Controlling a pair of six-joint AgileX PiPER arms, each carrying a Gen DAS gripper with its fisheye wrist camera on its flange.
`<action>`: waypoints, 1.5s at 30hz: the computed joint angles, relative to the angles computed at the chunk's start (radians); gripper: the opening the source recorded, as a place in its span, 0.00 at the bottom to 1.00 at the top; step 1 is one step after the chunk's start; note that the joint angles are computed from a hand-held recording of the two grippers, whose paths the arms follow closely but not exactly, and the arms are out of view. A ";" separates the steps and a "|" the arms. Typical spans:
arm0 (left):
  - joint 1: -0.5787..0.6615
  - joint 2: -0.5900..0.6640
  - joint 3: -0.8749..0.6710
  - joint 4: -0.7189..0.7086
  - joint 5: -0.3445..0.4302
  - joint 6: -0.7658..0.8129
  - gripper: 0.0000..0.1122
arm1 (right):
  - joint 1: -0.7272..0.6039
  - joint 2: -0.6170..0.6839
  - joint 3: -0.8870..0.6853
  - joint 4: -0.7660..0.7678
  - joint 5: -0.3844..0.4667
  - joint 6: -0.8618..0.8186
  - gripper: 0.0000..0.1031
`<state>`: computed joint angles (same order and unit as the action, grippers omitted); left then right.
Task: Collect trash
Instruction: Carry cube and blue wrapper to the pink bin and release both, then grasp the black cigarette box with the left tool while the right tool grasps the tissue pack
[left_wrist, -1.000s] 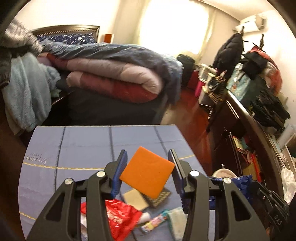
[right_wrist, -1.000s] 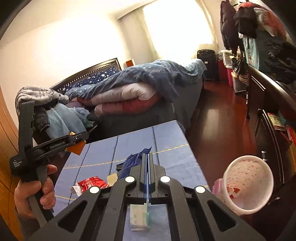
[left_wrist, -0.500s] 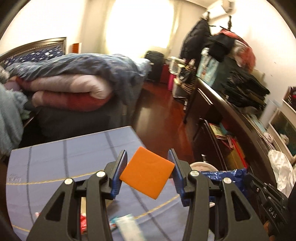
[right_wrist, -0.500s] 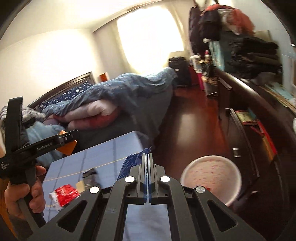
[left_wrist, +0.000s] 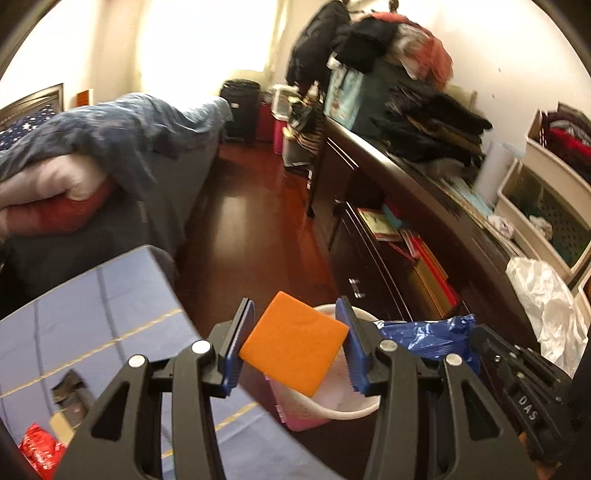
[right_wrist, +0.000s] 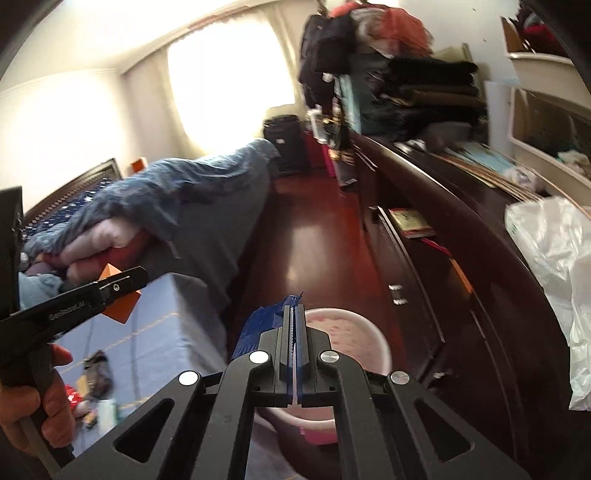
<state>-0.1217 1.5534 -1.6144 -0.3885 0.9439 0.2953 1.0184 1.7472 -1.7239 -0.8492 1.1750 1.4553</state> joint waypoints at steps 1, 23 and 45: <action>-0.015 0.009 0.004 0.005 -0.010 -0.001 0.41 | -0.015 -0.004 0.022 0.009 -0.006 0.006 0.01; -0.207 0.422 -0.116 0.091 -0.057 -0.116 0.45 | -0.212 0.139 0.100 0.113 -0.082 -0.026 0.04; -0.160 0.224 -0.007 0.125 -0.134 -0.159 0.80 | -0.134 0.113 0.017 0.072 0.008 -0.009 0.58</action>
